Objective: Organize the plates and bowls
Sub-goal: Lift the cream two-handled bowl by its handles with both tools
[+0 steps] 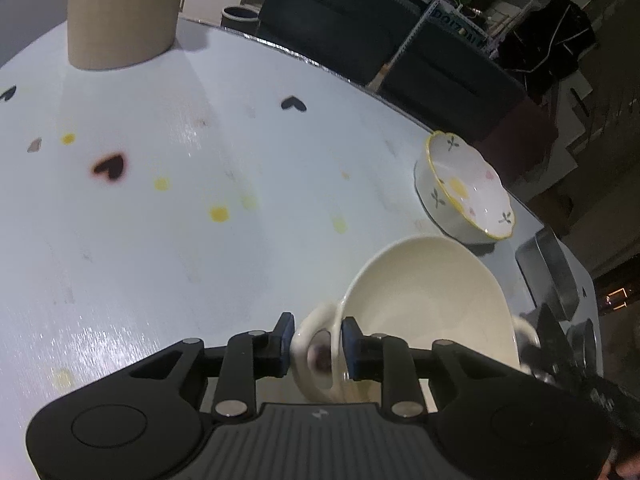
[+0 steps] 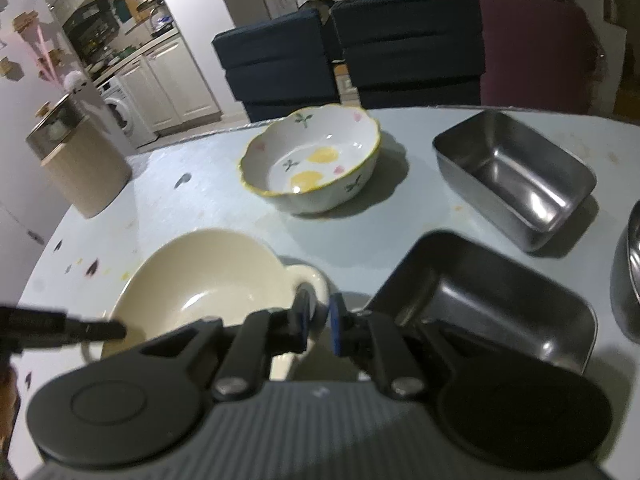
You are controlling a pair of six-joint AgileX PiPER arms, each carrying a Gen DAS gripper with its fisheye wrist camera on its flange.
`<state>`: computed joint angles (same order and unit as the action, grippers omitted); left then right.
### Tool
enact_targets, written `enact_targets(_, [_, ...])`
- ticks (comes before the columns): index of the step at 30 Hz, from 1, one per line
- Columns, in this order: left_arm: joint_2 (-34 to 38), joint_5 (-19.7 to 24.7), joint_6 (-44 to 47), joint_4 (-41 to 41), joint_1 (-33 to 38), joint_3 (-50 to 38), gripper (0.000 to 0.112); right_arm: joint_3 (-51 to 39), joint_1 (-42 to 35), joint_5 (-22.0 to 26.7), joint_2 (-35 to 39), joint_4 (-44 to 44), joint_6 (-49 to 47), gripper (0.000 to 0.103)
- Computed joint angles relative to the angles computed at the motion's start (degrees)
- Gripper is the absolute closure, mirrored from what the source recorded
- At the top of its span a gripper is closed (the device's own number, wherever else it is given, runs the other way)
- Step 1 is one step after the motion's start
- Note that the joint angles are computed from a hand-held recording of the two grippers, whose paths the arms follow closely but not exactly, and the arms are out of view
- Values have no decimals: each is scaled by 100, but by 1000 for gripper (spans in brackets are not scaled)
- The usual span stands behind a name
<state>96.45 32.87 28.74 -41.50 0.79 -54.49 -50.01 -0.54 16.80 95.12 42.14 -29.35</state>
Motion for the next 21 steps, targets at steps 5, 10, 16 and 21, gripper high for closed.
enact_targets(5, [54,-94,14,-89,-21,-46,83,-23,-446,961,-88,626,-904,86])
enact_targets(10, [120,248,-98,7,102,-186,84,34,-578,1067,-46,1151,-1354,82])
enact_targets(16, [116,872,-230,321,277,-330,84,-111,-550,1102,147,1291,-1408,68])
enact_targets(21, [61,877,27,320,254,-266,87,-281,-215,783,281,743,-811,63])
